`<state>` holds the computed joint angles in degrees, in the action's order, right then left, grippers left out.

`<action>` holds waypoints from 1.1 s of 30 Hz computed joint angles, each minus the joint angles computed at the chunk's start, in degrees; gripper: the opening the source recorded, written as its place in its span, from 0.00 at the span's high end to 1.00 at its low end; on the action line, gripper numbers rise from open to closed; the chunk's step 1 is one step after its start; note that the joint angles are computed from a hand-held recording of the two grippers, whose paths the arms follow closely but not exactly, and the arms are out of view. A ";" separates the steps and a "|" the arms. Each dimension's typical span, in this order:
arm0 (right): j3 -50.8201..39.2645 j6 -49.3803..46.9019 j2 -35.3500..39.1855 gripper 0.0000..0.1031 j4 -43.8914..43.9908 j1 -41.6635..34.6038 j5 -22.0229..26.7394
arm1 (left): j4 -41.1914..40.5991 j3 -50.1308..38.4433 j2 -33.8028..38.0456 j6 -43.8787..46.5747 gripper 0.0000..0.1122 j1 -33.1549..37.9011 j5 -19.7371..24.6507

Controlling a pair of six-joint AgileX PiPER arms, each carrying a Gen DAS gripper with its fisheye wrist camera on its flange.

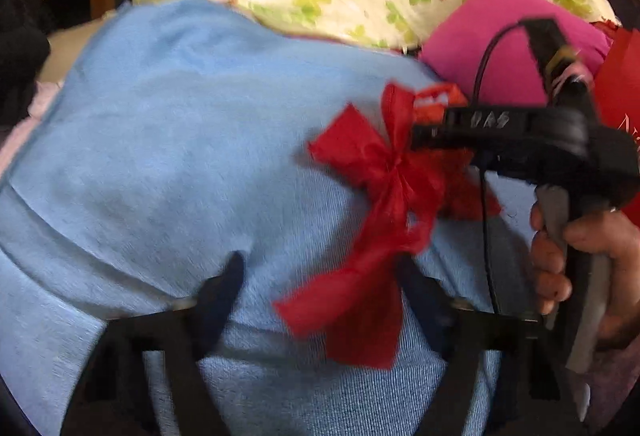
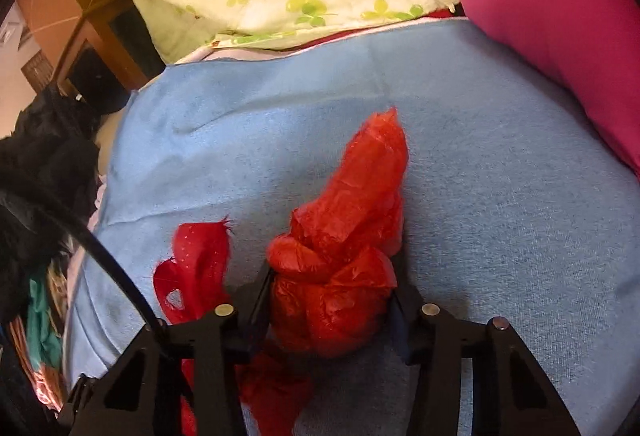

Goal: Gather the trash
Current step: 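Grasp the red plastic bag with the right gripper while the left approaches the ribbon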

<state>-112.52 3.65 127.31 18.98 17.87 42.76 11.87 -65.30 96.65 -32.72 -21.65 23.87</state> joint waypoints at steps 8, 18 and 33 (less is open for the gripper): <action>8.89 -12.07 -5.42 0.53 12.96 1.20 -0.19 | -13.56 4.47 -5.57 11.98 0.84 2.70 -0.85; 29.91 -23.54 -17.79 0.53 27.01 4.34 -5.64 | -14.86 9.39 -12.17 14.67 0.71 4.14 0.62; 56.73 -29.91 -35.35 0.54 26.91 0.69 -26.78 | -15.98 5.85 -5.04 12.15 0.34 0.47 -5.51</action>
<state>-55.79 -26.26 91.97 45.90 18.56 15.99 -4.11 -59.45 91.61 -20.57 -21.18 18.36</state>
